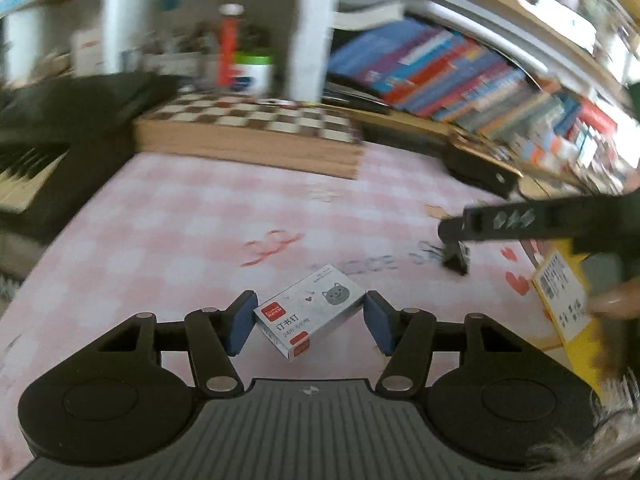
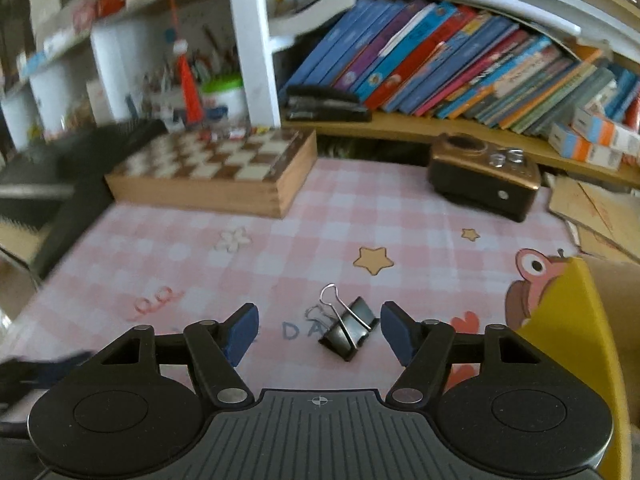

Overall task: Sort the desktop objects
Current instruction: 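Close the left tool on the white boxed item while the right tool grasps the binder clip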

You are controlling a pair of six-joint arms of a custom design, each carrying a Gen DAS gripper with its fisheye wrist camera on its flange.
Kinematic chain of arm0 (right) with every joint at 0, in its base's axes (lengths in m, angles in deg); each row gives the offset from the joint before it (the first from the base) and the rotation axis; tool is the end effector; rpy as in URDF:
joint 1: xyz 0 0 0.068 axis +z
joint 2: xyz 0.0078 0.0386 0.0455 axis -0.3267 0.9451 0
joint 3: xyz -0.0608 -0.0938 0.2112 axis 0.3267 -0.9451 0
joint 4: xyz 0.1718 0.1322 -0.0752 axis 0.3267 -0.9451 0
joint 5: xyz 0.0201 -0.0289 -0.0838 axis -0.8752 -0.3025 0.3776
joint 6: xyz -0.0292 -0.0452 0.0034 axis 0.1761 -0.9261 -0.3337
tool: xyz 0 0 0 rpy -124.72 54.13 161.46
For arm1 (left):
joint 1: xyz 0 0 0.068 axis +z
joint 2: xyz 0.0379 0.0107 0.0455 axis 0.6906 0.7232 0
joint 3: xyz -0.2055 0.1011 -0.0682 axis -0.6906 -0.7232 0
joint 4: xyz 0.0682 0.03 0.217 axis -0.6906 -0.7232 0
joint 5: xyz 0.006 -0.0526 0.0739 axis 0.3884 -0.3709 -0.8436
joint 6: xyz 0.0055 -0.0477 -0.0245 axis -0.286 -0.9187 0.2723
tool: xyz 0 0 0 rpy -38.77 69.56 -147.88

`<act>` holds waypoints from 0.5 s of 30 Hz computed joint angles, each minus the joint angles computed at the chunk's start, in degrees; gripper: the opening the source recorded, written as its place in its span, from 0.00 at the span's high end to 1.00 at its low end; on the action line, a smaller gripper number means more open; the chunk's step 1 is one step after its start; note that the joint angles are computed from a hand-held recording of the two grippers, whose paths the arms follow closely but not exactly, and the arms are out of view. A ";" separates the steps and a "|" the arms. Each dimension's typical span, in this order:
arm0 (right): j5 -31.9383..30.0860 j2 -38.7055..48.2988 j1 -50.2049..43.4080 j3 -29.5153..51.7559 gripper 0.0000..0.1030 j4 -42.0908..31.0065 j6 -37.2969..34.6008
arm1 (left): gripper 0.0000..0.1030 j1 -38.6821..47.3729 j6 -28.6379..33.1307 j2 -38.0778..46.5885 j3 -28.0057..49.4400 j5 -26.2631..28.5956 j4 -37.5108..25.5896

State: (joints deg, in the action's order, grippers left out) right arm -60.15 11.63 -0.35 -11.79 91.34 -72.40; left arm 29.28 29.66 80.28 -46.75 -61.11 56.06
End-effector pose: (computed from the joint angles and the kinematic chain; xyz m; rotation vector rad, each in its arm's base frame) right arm 0.2036 0.0634 0.1112 -0.0926 2.3315 0.0760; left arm 0.1530 -0.0383 0.0956 0.0276 2.2513 -0.2198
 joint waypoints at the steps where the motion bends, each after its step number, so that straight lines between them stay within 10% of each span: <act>1: 1.23 2.53 0.42 0.33 0.41 2.10 -0.33 | 0.46 1.55 0.06 -4.23 -0.68 0.72 -3.49; 8: 6.27 12.63 1.32 1.82 0.84 9.59 -2.37 | 0.46 6.28 -0.71 -33.49 -1.66 2.87 -31.61; 15: 1.37 2.57 -1.32 -2.46 0.95 7.59 -3.46 | 0.46 5.99 -1.41 -42.39 -0.08 3.98 -40.58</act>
State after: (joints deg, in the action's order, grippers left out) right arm -58.78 14.20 -1.67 -14.26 98.93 -75.86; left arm 35.27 28.25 37.89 -46.83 -57.13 15.48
